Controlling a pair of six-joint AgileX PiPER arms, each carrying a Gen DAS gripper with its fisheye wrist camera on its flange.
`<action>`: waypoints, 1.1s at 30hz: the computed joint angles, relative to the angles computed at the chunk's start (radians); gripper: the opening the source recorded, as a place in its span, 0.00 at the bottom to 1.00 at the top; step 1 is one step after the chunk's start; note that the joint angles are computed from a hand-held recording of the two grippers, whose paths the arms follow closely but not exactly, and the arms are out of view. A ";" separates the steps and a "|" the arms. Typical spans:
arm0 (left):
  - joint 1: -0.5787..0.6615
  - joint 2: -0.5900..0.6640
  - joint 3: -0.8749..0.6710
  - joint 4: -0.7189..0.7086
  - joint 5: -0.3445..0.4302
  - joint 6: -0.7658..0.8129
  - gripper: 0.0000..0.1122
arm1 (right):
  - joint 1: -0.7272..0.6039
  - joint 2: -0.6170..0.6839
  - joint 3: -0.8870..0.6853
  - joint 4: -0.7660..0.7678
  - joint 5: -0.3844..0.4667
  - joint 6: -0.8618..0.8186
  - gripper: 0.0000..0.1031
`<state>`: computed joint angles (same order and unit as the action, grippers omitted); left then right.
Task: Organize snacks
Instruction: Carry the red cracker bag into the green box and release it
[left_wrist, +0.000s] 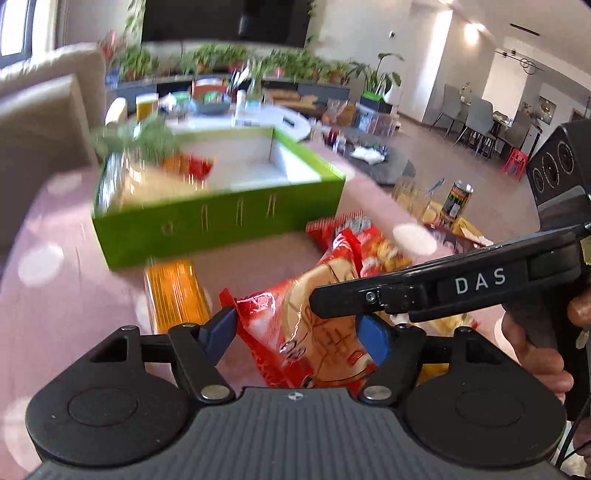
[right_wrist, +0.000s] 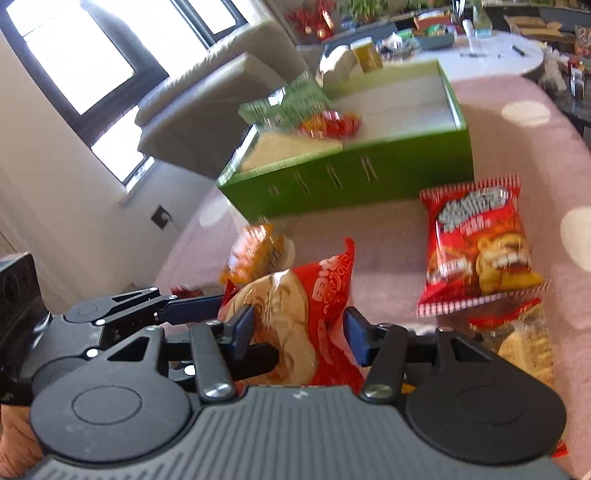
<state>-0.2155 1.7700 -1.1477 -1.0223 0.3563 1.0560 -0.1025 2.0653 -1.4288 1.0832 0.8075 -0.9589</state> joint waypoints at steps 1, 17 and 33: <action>-0.002 -0.003 -0.012 0.003 -0.004 -0.001 0.60 | -0.001 -0.008 0.005 0.021 -0.007 -0.016 0.59; -0.045 0.092 -0.329 0.236 -0.003 -0.218 0.60 | -0.027 0.027 -0.150 0.202 -0.060 -0.064 0.59; -0.037 0.536 -1.075 0.554 0.233 -0.541 0.60 | -0.039 0.372 -0.756 0.024 -0.013 0.273 0.59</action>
